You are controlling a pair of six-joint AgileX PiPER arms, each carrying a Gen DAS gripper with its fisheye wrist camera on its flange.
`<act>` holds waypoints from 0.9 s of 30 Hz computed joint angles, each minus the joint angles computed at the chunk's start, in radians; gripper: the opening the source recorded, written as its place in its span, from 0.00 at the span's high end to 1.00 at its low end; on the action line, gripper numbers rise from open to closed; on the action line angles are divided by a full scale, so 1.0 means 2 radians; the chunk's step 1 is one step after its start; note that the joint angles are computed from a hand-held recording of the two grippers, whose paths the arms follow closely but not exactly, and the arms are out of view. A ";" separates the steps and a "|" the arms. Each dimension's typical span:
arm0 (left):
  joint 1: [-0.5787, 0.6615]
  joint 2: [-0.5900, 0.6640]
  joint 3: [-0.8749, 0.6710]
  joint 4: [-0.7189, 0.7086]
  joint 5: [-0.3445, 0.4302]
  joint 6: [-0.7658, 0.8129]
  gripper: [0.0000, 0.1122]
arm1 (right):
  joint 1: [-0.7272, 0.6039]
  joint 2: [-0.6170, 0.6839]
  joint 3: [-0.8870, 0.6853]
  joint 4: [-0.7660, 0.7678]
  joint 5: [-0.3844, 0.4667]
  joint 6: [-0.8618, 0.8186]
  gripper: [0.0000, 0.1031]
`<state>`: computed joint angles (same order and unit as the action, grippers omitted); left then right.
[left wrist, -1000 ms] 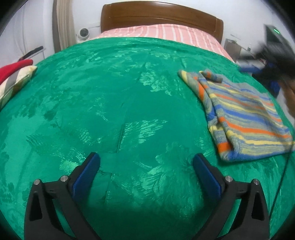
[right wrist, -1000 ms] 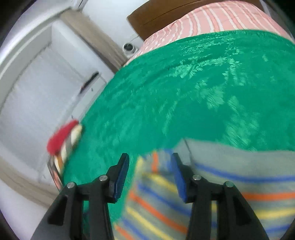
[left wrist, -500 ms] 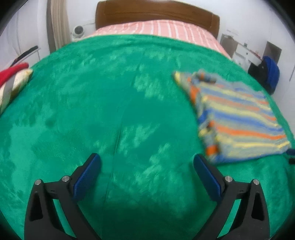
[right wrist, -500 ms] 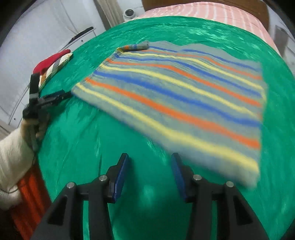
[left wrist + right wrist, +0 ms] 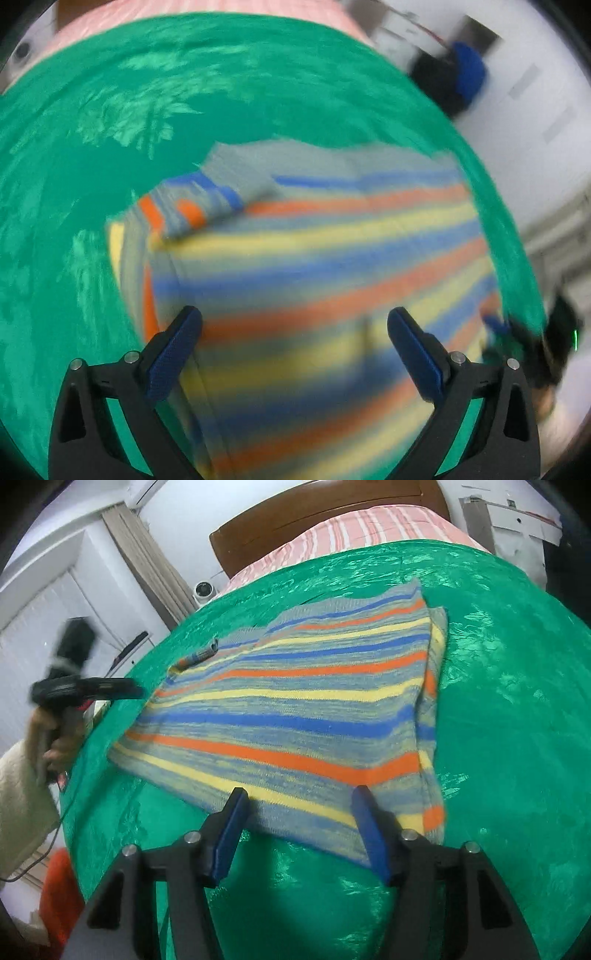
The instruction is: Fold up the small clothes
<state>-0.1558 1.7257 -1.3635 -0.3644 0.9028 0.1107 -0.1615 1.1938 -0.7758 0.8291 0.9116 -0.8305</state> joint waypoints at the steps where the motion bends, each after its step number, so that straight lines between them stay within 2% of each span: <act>1: 0.012 0.018 -0.019 -0.006 -0.009 -0.014 0.10 | -0.001 -0.001 0.002 0.001 -0.001 -0.004 0.43; 3: 0.035 0.034 -0.038 -0.005 -0.044 -0.067 0.10 | 0.006 -0.006 0.006 0.001 -0.008 -0.001 0.43; 6: 0.071 0.021 -0.032 0.034 -0.096 -0.177 0.11 | -0.007 -0.006 0.012 0.015 -0.001 -0.018 0.43; 9: 0.100 -0.024 0.014 0.019 -0.113 -0.171 0.11 | -0.017 -0.006 0.015 0.022 0.004 -0.030 0.43; 11: 0.089 -0.064 0.052 0.043 -0.117 -0.154 0.10 | -0.019 -0.005 0.017 0.026 0.004 -0.036 0.43; 15: 0.014 -0.150 0.142 0.155 -0.110 -0.155 0.10 | -0.015 -0.002 0.019 0.029 0.001 -0.035 0.43; 18: -0.066 -0.185 0.207 0.271 -0.095 -0.244 0.10 | -0.002 -0.005 0.015 0.012 -0.009 -0.018 0.43; 20: -0.092 -0.194 0.225 0.304 -0.082 -0.282 0.10 | 0.017 -0.010 0.010 -0.016 -0.021 0.011 0.43; 22: -0.088 -0.193 0.219 0.289 -0.072 -0.272 0.11 | 0.037 -0.018 0.005 -0.052 -0.030 0.046 0.43; 24: -0.083 -0.187 0.190 0.305 -0.051 -0.286 0.10 | 0.051 -0.029 0.009 -0.075 -0.042 0.063 0.43; 27: -0.076 -0.140 0.127 0.325 -0.022 -0.286 0.10 | 0.063 -0.034 0.016 -0.085 -0.058 0.070 0.42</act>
